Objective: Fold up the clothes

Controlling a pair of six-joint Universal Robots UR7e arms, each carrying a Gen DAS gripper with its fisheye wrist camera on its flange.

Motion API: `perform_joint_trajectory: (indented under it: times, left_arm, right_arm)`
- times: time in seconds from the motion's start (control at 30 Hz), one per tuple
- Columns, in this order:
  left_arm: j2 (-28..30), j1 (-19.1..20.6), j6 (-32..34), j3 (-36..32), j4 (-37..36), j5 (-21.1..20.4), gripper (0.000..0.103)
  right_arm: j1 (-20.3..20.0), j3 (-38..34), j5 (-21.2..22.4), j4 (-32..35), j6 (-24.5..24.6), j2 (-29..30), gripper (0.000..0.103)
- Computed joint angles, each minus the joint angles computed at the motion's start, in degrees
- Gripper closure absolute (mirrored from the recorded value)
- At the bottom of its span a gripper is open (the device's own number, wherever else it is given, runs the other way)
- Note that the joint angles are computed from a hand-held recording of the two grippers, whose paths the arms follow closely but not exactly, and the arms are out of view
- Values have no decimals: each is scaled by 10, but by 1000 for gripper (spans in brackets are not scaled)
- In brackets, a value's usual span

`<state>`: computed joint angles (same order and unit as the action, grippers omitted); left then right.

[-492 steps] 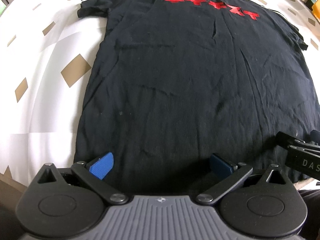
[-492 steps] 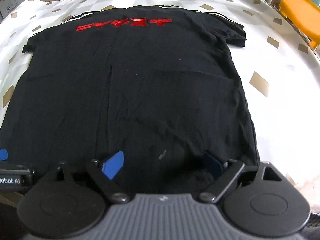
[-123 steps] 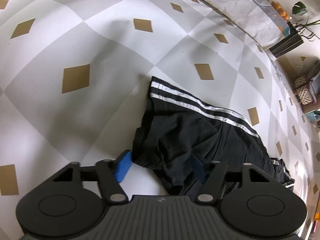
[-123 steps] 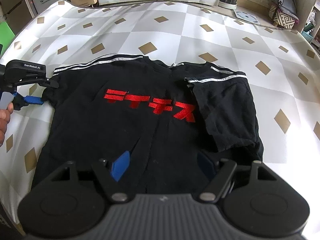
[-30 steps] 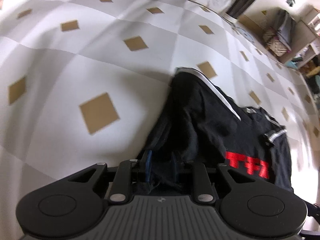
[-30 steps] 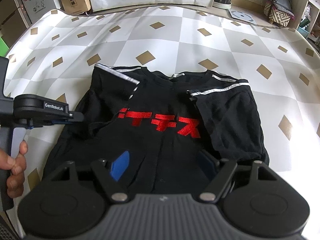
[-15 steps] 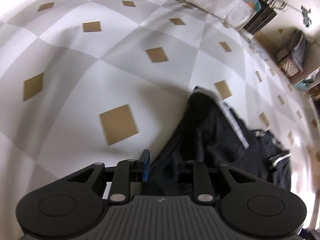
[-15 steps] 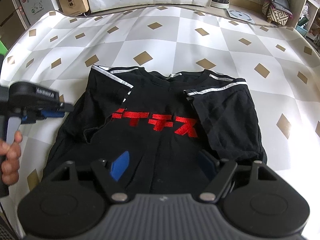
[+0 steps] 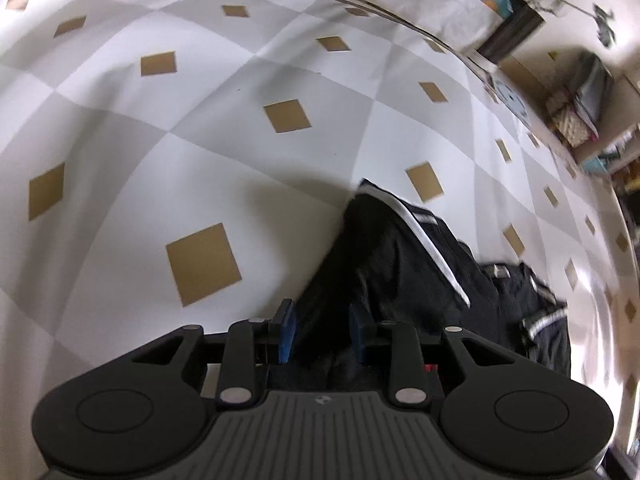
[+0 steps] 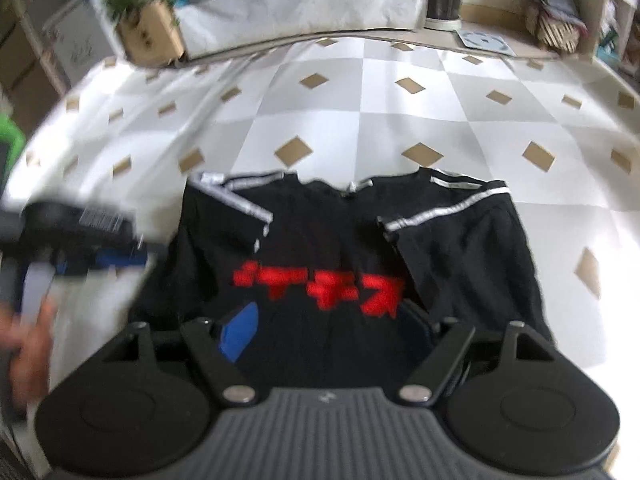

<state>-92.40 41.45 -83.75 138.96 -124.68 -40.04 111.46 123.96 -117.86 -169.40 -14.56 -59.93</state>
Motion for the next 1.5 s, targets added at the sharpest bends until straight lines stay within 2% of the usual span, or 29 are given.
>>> perform_joint_trajectory:
  times: [0.1,0.17,0.37,0.47,0.77,1.03,1.17,1.23,1.33,1.4,1.5]
  left_arm:
    - [-11,-22,8,3,22,-22,70]
    - [-11,-31,22,8,16,-34,70]
    - [-1,-22,79,18,-45,-55,70]
    - [-1,-18,96,20,-55,-59,70]
    - [13,5,146,18,-92,-72,70]
    - [22,11,155,17,-97,-79,70]
    - [22,14,148,17,-92,-78,70]
    - [23,15,147,17,-90,-78,70]
    - [27,14,147,15,-87,-76,70]
    - [30,15,146,14,-85,-75,69]
    - [32,15,141,13,-84,-72,69]
  right_arm:
    - [-24,-7,57,-27,45,15,29]
    - [-35,-7,92,-54,55,27,30]
    - [-50,-20,135,-113,19,77,30]
    - [-67,-32,165,-125,19,99,30]
    - [-79,-60,186,-169,-17,153,30]
    - [-85,-58,201,-184,-52,174,32]
    - [-90,-55,219,-178,-59,173,53]
    - [-90,-54,225,-172,-61,172,70]
    - [-87,-51,221,-180,-63,172,88]
    - [-84,-50,217,-180,-65,170,90]
    - [-71,-52,180,-186,-69,169,94]
